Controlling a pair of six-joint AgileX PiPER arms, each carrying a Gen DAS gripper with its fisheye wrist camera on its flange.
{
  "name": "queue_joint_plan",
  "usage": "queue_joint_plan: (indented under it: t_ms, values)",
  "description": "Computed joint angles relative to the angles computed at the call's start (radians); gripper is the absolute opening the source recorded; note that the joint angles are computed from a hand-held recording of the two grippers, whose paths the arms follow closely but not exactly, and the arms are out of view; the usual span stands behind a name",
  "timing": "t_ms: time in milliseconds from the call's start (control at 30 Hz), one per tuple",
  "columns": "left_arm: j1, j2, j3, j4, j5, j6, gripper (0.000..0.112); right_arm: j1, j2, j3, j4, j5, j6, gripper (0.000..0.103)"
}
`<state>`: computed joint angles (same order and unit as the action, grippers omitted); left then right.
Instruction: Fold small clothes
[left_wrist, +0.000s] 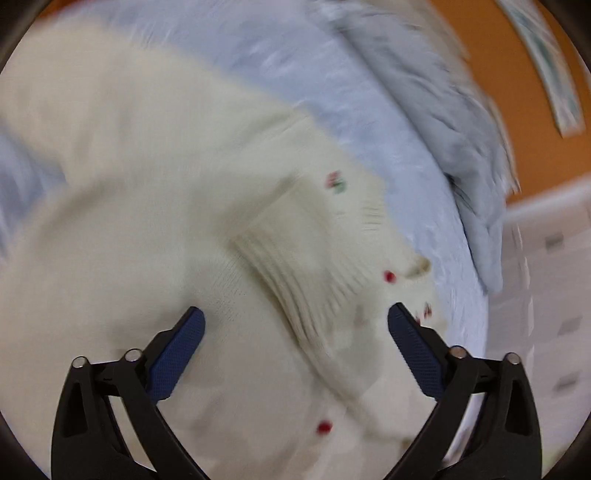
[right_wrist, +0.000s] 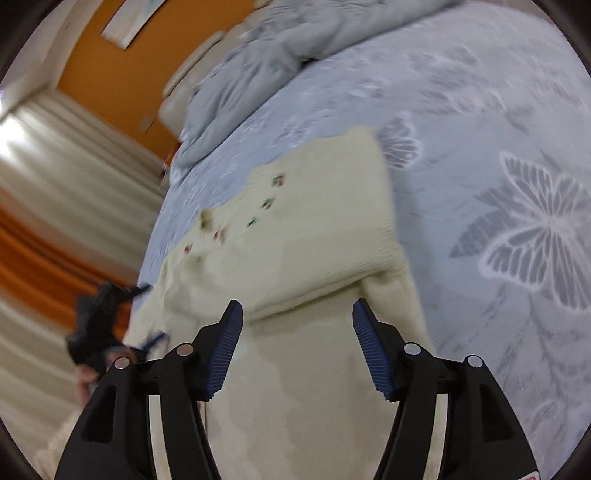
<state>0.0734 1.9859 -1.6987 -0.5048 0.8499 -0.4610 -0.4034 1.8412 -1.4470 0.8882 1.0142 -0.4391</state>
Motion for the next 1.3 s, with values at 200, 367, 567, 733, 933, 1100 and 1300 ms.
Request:
queue_joint_plan:
  t_ms: [200,367,567,733,933,1100,1300]
  values:
    - [-0.033,0.123,-0.229,0.021,0.047,0.007,0.01,0.012,0.092,-0.033,0.128,-0.064,0.053,0.01]
    - [0.018,-0.051,-0.106,-0.095,-0.118,0.198,0.01,0.019,-0.002,0.049,0.282,-0.125,-0.13,0.009]
    - [0.018,-0.065,0.186,0.002,-0.188,0.205,0.012,0.088,0.01,0.113,0.032,-0.22,-0.013,0.008]
    - [-0.012,-0.124,0.356,-0.157,-0.425,0.408,0.013,0.177,-0.182,0.137,-0.125,-0.371,0.056,0.013]
    - [0.011,-0.145,0.463,-0.497,-0.515,0.774,0.013,0.263,0.153,-0.22,-0.493,-0.238,0.332,0.0]
    - [0.049,-0.15,0.526,-0.771,-0.495,1.051,0.013,0.248,-0.016,-0.037,-0.445,-0.316,0.411,0.011]
    - [0.239,-0.311,0.629,-0.834,-0.345,1.004,0.068,0.376,-0.285,0.301,-0.479,-0.344,0.287,0.015]
